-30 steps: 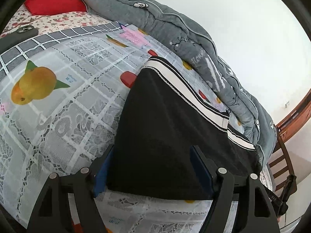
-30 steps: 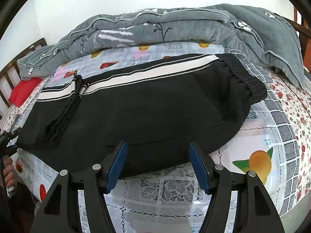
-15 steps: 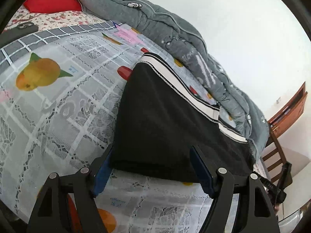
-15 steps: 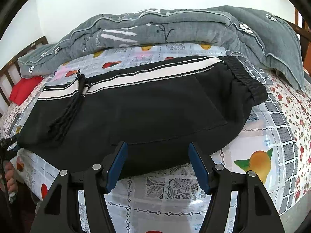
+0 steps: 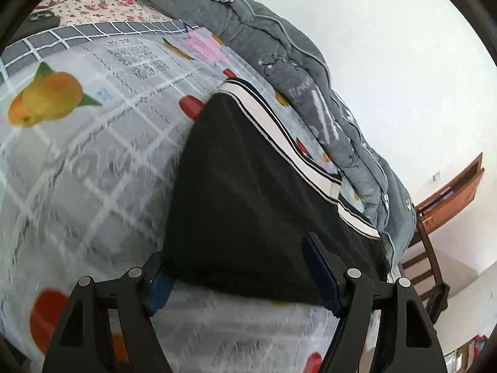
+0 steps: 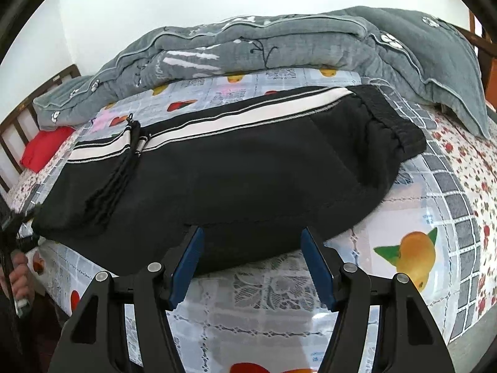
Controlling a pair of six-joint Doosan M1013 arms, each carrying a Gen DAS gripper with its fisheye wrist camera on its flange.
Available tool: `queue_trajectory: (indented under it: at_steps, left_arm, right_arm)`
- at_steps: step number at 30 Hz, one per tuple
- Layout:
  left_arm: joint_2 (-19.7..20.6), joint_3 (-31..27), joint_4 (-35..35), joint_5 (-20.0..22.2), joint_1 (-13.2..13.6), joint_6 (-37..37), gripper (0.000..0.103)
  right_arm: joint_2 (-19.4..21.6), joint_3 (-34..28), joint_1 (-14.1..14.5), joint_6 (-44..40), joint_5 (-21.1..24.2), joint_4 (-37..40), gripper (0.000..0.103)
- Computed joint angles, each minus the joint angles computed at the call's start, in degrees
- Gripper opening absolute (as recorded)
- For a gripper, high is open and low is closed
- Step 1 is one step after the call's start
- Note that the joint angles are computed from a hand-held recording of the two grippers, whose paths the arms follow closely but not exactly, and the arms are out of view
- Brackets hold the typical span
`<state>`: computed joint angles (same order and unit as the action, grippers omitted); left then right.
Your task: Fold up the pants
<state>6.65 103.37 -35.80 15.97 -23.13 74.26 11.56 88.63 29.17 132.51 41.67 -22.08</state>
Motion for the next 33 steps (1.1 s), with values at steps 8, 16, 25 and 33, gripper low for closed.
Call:
queue_trajectory:
  at_steps: [8,16,25,33]
  left_arm:
    - [2.89,-7.28,31.64,11.97,-1.05,-35.43,0.027]
    - [4.89,-18.33,60.47,23.69,-9.48,-50.23,0.016]
    - [15.34,-35.78,58.08,28.35,-18.28,-33.17,0.015]
    - [25.85,-46.02,50.04,38.01,-22.84,-21.96,0.015]
  right_arm:
    - [-2.62,3.37,-1.82,1.60,-4.21,0.90,0.064]
    - [-7.41,9.68,-4.70,5.89,-8.69,-1.12,0.064]
    - [-12.99,15.87,-8.09,10.46,-9.99,-3.73,0.064]
    - [-16.34,18.15,-9.94,6.75,-8.04,-1.34,0.064]
